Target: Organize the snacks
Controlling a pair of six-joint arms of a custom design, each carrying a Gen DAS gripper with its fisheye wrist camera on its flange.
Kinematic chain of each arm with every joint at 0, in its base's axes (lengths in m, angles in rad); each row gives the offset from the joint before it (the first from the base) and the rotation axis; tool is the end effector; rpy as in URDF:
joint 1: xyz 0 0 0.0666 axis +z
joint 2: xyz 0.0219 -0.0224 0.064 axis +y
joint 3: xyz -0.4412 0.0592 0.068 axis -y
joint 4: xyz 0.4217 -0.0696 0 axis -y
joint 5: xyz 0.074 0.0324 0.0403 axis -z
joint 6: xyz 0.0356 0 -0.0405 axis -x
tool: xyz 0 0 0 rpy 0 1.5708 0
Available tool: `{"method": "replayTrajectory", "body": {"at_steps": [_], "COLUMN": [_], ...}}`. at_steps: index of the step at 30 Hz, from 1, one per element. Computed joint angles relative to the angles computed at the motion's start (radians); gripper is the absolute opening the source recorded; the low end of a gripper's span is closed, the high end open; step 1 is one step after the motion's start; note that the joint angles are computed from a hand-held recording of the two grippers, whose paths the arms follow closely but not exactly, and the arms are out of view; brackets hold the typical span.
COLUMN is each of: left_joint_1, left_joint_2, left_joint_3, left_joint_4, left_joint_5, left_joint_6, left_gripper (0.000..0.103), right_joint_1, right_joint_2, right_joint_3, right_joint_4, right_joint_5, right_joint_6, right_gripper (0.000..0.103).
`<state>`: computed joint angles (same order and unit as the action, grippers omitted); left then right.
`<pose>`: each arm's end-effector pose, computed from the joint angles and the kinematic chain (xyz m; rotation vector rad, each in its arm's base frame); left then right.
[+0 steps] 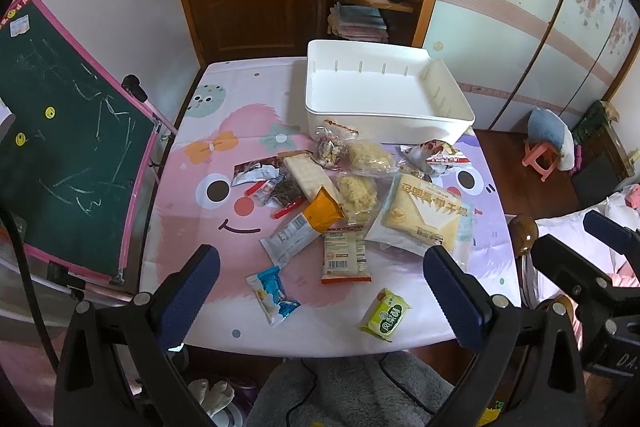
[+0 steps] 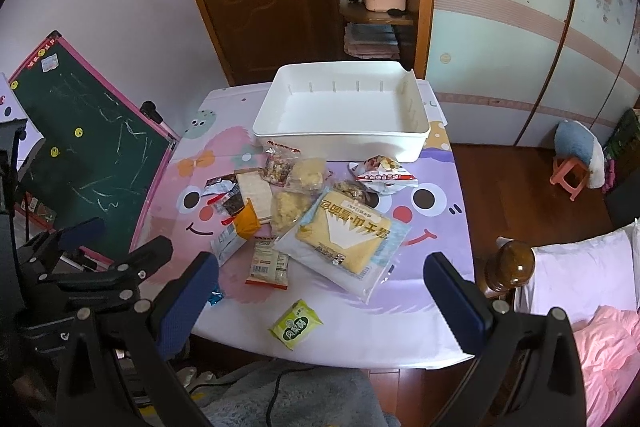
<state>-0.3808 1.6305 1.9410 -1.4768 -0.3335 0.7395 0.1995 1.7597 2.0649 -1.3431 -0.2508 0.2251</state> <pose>0.5239 -0.1976 0.5968 -0.5573 2.5662 0.0883 0.6146 0.1329 0.5844 -0.6326 2.5120 0.3173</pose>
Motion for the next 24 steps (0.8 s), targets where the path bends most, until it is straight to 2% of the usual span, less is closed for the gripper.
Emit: {"method": "replayTrajectory", "body": {"at_steps": [14,24], "left_joint_1": [0.013,0.012], "left_joint_2": [-0.027,-0.048], "left_joint_3": [-0.052,-0.106], "left_joint_4": [0.017,0.037], "left_joint_5": [0.007,0.014], "left_joint_6": [0.013,0.030], "left_gripper": [0.101,0.101], "right_joint_1": [0.011,0.030], "right_joint_2": [0.005,0.002], "right_joint_3": [-0.013,-0.043], "right_joint_4": [-0.015,-0.017], "right_joint_5": [-0.003,0.024], "right_joint_6": [0.000,0.008], "right_gripper": [0.103,0.102]}}
